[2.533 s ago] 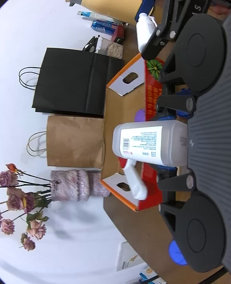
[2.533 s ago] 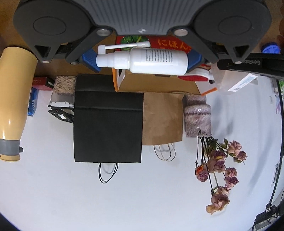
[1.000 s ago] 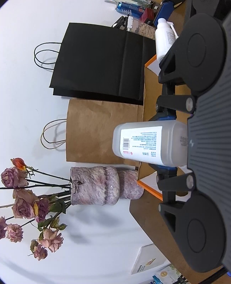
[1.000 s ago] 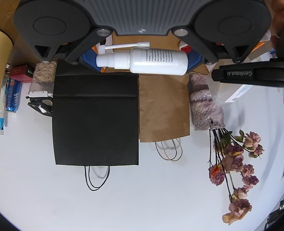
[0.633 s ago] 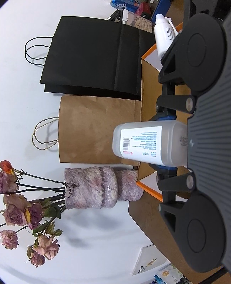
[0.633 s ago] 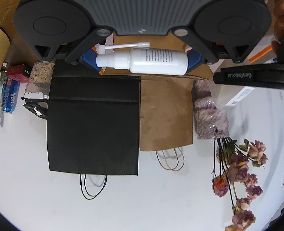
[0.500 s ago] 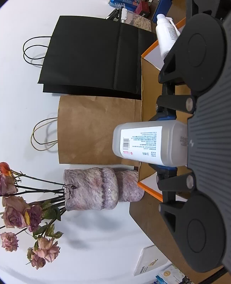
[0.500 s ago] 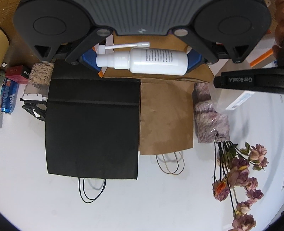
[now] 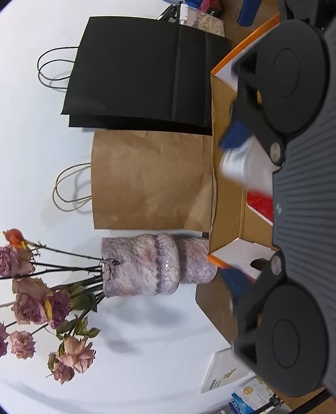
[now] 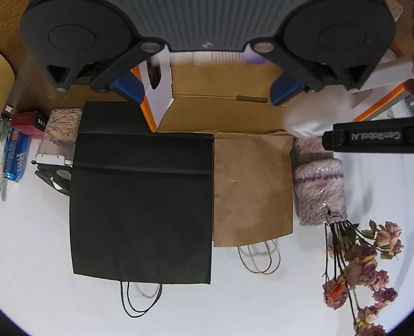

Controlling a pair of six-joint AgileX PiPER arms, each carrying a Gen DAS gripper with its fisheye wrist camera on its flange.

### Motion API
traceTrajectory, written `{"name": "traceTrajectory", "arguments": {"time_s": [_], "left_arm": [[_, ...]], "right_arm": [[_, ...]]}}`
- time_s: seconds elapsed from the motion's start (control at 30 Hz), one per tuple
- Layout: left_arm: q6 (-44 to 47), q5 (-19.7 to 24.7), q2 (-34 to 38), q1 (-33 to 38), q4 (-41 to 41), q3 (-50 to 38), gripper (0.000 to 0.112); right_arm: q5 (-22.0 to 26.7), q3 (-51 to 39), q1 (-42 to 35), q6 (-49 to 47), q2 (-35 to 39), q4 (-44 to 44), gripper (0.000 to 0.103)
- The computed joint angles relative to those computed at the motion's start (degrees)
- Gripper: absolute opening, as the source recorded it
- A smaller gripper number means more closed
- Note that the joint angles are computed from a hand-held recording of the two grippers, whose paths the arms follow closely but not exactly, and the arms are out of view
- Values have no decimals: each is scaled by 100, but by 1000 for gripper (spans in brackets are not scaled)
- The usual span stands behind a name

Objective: Organize rigid objects
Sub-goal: 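Open left tool to drop pill bottle in box while right tool releases spray bottle, then withdraw both open tools from the box toward the loose items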

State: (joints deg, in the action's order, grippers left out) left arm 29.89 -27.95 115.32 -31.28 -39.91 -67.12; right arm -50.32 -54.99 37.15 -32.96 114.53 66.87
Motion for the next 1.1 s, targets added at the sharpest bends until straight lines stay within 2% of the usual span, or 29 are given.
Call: {"name": "traceTrajectory", "arguments": {"time_s": [0.57,1.1], "left_arm": [[100,92,-171,45,-229,140,103],[-348,-111,-805,-15,6,1117,103]], "right_arm": [[-16,147,90,-73,-167,82,103],[-436,666,662,-199,-573,371,103]]}}
